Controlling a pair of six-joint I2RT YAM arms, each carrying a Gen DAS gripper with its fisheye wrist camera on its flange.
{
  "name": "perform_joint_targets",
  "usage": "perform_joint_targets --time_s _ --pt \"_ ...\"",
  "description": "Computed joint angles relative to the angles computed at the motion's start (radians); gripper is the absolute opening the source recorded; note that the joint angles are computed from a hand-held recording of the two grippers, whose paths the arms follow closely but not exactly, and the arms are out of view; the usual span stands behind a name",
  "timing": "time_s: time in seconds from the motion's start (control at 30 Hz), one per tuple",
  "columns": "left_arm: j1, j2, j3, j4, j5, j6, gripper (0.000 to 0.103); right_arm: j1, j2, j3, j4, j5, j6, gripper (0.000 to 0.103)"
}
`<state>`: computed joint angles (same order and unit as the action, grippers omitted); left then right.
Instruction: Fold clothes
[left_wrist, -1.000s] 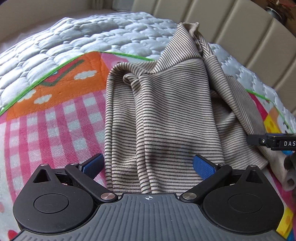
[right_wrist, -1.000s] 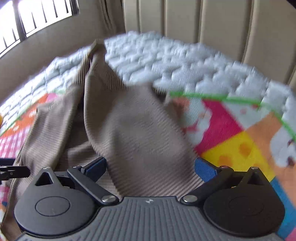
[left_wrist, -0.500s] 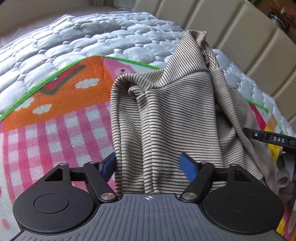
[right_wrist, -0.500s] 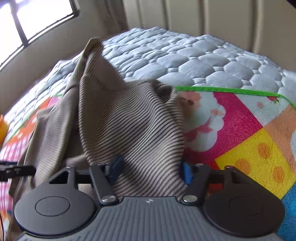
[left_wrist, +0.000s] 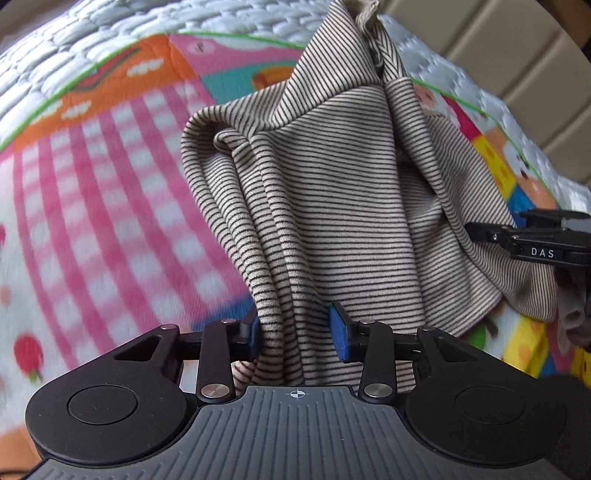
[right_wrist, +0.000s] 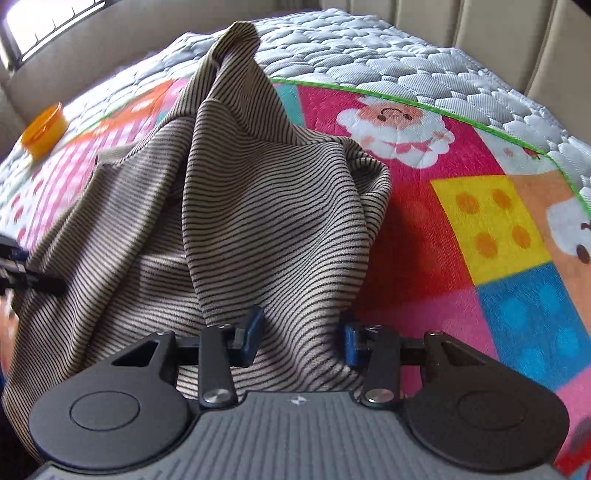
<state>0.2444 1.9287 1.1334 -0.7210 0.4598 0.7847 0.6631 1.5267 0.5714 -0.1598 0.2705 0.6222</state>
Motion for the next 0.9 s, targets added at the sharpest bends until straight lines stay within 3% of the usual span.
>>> perform_joint_targets --time_s 0.1,0.17,0.23,0.37,0.5,0.63,0.7,0.73,0.8,0.83,0.9 --pt "0.063 -0.036 0.016 -0.082 0.041 0.028 0.043 0.068 -0.010 -0.018 -0.020 0.079 0.031 0.051" --pt "0.111 -0.045 0.063 -0.172 0.096 0.047 0.055 0.070 -0.005 -0.028 0.000 0.093 0.049 0.053" --pt "0.148 -0.055 0.100 -0.272 0.127 0.100 0.061 0.052 -0.004 -0.038 0.017 0.094 0.069 0.070" --pt "0.149 -0.102 0.065 -0.445 0.039 0.245 0.091 -0.031 -0.063 -0.109 0.083 -0.003 0.116 0.103" --pt "0.105 -0.197 -0.122 -0.347 -0.058 0.277 0.094 -0.091 -0.132 -0.193 0.154 -0.093 0.154 0.103" --pt "0.030 -0.241 -0.257 -0.163 -0.101 0.181 0.093 -0.064 -0.141 -0.237 0.209 -0.074 0.132 0.103" --pt "0.016 -0.283 -0.314 -0.101 -0.115 0.181 0.088 -0.011 -0.106 -0.235 0.226 -0.012 0.134 0.103" --pt "0.020 -0.311 -0.338 -0.079 -0.122 0.196 0.081 0.015 -0.082 -0.223 0.222 0.020 0.133 0.103" --pt "0.028 -0.340 -0.349 -0.075 -0.117 0.228 0.061 0.032 -0.048 -0.186 0.185 0.045 0.115 0.103" --pt "0.036 -0.343 -0.341 -0.090 -0.105 0.253 0.042 0.032 -0.040 -0.174 0.171 0.046 0.109 0.103" --pt "0.043 -0.340 -0.320 -0.110 -0.088 0.291 0.019 0.021 -0.042 -0.169 0.161 0.031 0.095 0.103"
